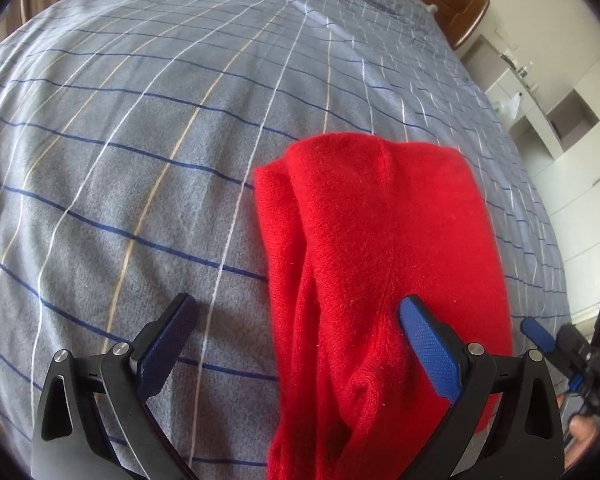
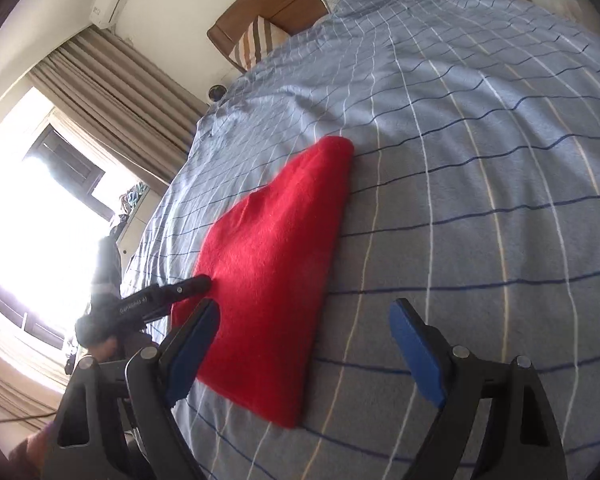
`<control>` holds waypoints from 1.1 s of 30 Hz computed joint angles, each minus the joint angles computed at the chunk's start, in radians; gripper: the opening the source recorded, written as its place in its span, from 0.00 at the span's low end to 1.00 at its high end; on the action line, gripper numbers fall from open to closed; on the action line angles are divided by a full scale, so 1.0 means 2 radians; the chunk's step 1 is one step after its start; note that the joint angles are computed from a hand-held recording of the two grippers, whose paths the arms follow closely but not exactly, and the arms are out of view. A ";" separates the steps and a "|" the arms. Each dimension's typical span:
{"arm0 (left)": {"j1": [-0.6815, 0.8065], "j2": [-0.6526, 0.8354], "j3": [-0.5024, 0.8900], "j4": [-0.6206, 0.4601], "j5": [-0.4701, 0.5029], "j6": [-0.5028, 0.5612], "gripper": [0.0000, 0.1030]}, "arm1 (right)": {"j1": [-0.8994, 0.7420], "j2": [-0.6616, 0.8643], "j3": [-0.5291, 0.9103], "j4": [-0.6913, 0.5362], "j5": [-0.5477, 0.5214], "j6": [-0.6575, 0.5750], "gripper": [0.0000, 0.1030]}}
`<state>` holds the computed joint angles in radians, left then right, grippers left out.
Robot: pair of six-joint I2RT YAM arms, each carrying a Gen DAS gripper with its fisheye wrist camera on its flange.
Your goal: Fold small clothes
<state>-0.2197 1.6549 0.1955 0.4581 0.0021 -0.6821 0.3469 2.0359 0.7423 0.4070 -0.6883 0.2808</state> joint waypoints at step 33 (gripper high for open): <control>-0.358 -0.161 0.061 -0.319 -0.375 -0.157 0.97 | 0.060 -0.152 -0.090 -0.037 0.284 -0.102 0.87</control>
